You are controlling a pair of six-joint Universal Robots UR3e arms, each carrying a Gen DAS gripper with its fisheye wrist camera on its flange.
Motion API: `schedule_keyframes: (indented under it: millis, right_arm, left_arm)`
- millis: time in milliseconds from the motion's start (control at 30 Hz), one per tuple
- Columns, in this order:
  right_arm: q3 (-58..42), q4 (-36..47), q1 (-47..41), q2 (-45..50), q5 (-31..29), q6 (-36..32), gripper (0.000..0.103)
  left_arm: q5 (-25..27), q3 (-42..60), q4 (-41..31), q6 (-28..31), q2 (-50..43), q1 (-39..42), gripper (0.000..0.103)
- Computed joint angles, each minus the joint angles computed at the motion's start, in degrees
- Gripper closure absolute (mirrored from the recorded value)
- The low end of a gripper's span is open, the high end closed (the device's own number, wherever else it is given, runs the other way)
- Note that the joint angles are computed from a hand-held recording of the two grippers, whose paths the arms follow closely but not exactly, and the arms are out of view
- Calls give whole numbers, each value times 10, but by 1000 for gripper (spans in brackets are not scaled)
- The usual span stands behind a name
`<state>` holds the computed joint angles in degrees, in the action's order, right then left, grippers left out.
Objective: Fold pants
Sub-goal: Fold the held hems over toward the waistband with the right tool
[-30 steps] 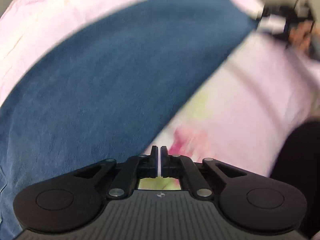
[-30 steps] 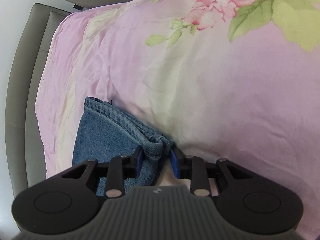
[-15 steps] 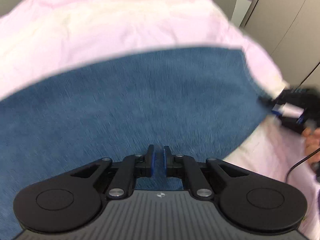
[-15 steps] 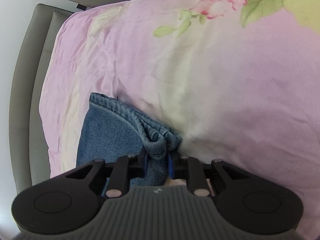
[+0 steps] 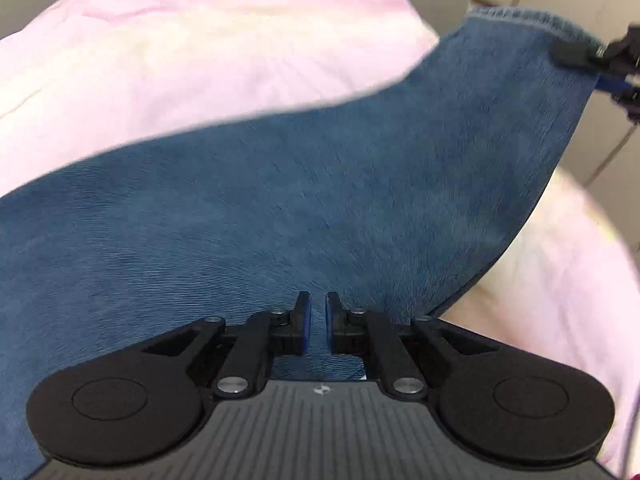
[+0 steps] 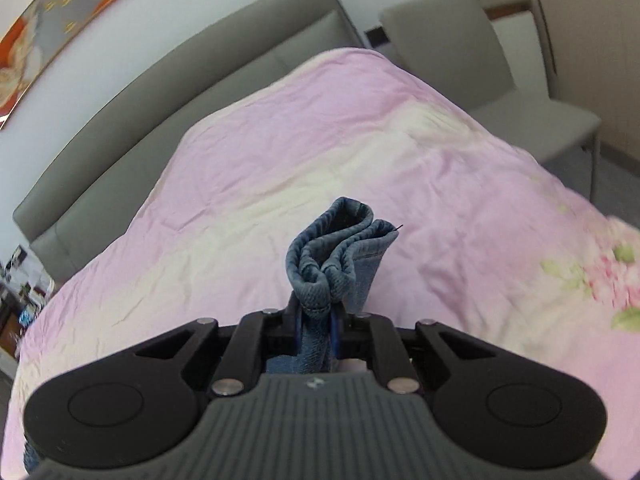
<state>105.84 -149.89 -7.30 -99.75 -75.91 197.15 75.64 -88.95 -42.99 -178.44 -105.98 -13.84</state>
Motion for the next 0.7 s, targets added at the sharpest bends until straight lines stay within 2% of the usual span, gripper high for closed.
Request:
schedule_keyframes:
  millis: [167,267,433,533,700]
  right_arm:
    - [-156,26,186,106,-147,-56,95]
    - [-241,47,279,180,-204,-86,95]
    - [-379,103,400,310,-268,-142,95]
    - [-447,135,459,387,-304,-186,95]
    - [-505,147,532,491,-358,-285,95]
  left_arm:
    - [-14,-101,-23,33,141,99,95]
    - [-28,-131,-56,61,203,167,96]
    - [-82,-171,-125,127,281,292,96]
    - [-103,-196,-149,157,312,341,96]
    - [-126,-229,-181,199,342,393,96]
